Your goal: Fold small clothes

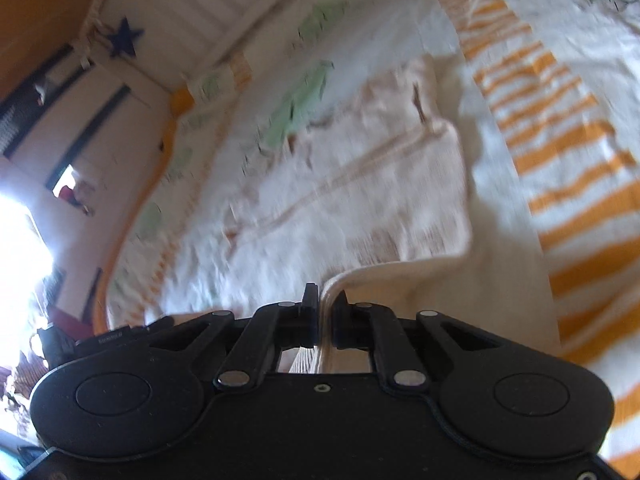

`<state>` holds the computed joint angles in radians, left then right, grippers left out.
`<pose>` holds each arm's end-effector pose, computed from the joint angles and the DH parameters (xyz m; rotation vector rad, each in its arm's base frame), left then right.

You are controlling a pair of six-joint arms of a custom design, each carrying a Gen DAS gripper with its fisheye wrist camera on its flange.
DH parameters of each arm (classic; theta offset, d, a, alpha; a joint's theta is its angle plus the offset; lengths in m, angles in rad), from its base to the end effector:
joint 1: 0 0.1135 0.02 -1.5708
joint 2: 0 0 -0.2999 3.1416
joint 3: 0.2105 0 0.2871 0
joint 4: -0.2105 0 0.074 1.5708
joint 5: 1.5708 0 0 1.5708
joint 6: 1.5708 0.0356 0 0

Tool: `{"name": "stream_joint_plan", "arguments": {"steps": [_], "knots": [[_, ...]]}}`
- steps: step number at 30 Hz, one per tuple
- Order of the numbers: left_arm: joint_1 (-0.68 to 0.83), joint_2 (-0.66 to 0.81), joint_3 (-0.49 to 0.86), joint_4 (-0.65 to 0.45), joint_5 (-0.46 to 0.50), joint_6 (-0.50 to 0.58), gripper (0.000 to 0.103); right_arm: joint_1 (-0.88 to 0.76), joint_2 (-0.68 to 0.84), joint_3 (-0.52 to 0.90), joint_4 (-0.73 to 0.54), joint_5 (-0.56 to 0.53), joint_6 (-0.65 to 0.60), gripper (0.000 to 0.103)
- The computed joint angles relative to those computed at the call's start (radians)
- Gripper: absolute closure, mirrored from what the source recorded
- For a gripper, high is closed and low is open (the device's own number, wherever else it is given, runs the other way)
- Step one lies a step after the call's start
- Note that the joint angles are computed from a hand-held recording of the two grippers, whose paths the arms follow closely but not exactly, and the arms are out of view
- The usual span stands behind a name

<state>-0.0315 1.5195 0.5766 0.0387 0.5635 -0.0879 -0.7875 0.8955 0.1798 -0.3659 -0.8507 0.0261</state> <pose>0.2817 -0.0279 0.1392 0.1736 2.4177 -0.7467 0.1104 -0.0729 0.1226 0.6670 2.2011 0.7492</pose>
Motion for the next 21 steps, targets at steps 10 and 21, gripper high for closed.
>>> {"name": "stream_joint_plan", "arguments": {"steps": [10, 21], "knots": [[-0.081, 0.111, 0.167, 0.128, -0.040, -0.142, 0.098, 0.056, 0.259, 0.058, 0.508, 0.036, 0.304, 0.089], [-0.159, 0.385, 0.445, 0.181, -0.118, -0.252, 0.098, 0.167, 0.758, 0.293, 0.921, 0.202, 0.487, 0.091]]}}
